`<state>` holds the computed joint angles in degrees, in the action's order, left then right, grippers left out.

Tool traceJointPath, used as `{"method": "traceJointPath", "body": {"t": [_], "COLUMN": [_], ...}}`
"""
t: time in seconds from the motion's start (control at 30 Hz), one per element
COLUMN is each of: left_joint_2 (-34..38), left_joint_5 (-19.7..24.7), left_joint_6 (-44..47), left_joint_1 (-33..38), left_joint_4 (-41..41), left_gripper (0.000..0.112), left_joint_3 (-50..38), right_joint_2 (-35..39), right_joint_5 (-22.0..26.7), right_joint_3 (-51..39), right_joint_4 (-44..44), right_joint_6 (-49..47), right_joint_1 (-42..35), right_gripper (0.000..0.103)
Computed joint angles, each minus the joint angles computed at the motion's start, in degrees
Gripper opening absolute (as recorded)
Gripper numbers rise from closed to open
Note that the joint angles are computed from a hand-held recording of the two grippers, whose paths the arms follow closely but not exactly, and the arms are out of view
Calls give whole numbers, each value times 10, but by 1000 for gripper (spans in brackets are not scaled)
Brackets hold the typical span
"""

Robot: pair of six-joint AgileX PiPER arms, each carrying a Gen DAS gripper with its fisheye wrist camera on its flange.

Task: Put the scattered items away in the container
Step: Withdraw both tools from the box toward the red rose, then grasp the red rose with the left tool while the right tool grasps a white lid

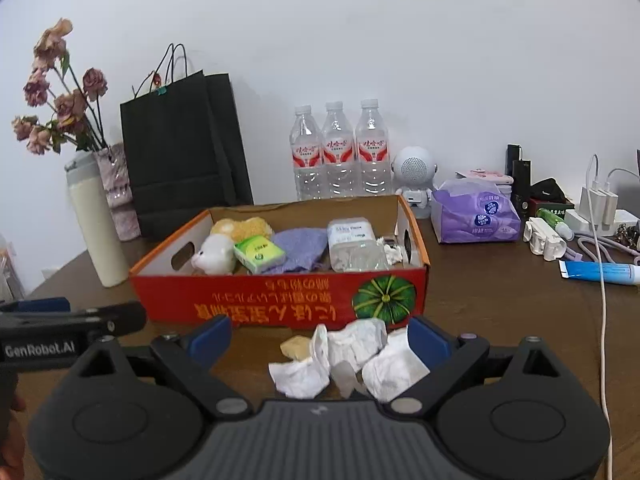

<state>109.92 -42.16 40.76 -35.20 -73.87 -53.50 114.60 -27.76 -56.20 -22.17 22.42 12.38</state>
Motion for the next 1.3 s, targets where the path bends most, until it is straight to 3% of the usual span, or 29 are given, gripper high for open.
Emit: {"method": "traceJointPath", "body": {"t": [0.1,0.2,0.33,0.4,0.43,0.5,0.67,0.8,0.97,1.0,1.03,1.1,1.3], "left_joint_2": [-31,-55,-56,-58,-63,-63,-52,-28,7,13,18,21,-15], "left_joint_5": [-68,-110,-132,-104,-84,-75,-68,-39,7,10,8,14,-45], "left_joint_6": [-82,-143,-253,-254,-240,-246,-302,-308,-278,-272,-270,-261,-412], "left_joint_1": [-48,-114,-206,-220,-217,-208,-171,-139,-102,-99,-98,-94,-57], "left_joint_4": [37,7,-24,-35,-35,-8,107,165,135,134,139,149,389], "left_gripper": [103,103,103,103,103,103,103,95,94,89,72,52,51], "left_joint_3": [91,174,257,271,273,276,266,226,149,138,135,136,272], "right_joint_2": [-30,-68,-86,-81,-77,-74,-75,-69,-64,-62,-59,-56,-36], "right_joint_5": [-29,-83,-149,-180,-187,-177,-158,-180,-174,-170,-166,-162,-197], "right_joint_3": [59,154,259,292,301,297,276,252,218,210,203,190,140], "right_joint_4": [-30,-78,-125,-150,-169,-200,-172,-249,-250,-256,-262,-291,-471], "right_joint_6": [4,23,33,36,36,33,24,77,95,109,120,143,279], "right_joint_1": [-17,-49,-93,-119,-132,-144,-133,-139,-118,-117,-115,-116,-134], "right_gripper": [95,96,96,96,95,81,55,45,44,45,45,46,47]}}
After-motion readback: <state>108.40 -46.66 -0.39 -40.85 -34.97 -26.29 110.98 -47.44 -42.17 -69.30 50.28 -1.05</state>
